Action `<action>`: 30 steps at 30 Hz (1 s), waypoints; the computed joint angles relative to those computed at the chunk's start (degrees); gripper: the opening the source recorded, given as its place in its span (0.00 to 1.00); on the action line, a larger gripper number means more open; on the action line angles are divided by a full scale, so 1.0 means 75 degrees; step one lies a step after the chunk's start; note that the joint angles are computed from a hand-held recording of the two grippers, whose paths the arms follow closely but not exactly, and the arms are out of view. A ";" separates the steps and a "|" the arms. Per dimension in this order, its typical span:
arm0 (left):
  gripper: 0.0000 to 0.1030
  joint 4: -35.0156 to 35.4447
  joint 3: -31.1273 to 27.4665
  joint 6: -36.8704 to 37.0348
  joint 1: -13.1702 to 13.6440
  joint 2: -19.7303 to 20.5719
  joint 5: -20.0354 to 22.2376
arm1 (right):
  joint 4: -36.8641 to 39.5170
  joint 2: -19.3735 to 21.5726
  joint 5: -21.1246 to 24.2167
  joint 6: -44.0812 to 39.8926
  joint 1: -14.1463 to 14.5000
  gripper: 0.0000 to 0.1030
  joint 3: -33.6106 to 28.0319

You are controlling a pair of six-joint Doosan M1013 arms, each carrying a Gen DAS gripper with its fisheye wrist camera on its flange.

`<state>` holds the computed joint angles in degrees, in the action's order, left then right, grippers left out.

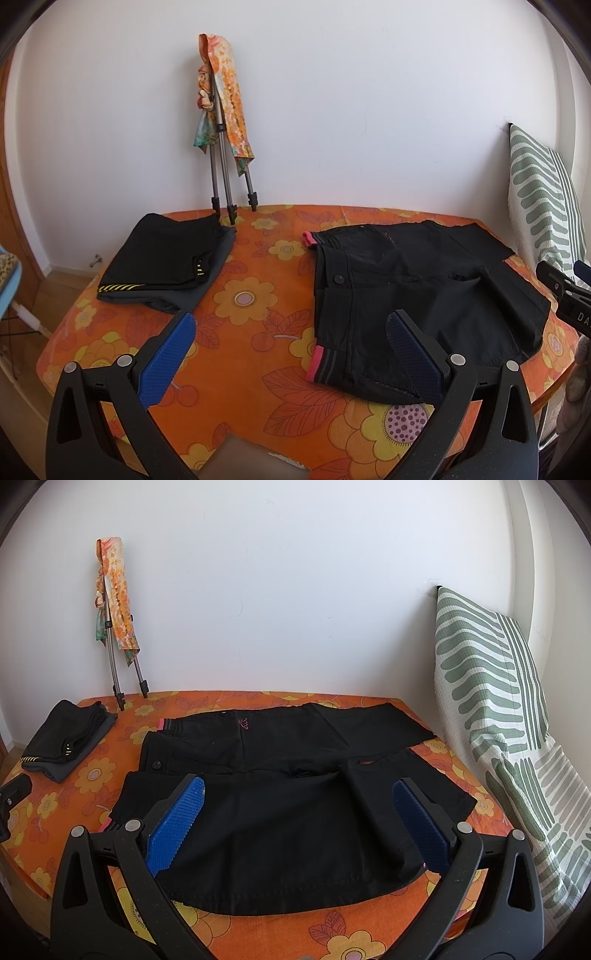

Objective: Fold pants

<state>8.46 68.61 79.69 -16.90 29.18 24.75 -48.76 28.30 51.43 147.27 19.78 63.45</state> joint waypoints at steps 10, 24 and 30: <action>1.00 0.0013 0.0006 -0.0022 -0.0002 -0.0003 -0.0003 | 0.0007 -0.0004 0.0002 -0.0008 -0.0002 1.00 0.0001; 1.00 -0.0169 -0.0010 0.0156 0.0003 0.0008 0.0090 | 0.0039 -0.0007 -0.0008 -0.0014 -0.0007 1.00 0.0012; 1.00 -0.0117 -0.0012 0.0129 -0.0001 0.0011 0.0086 | 0.0050 -0.0004 -0.0004 -0.0019 -0.0009 1.00 0.0006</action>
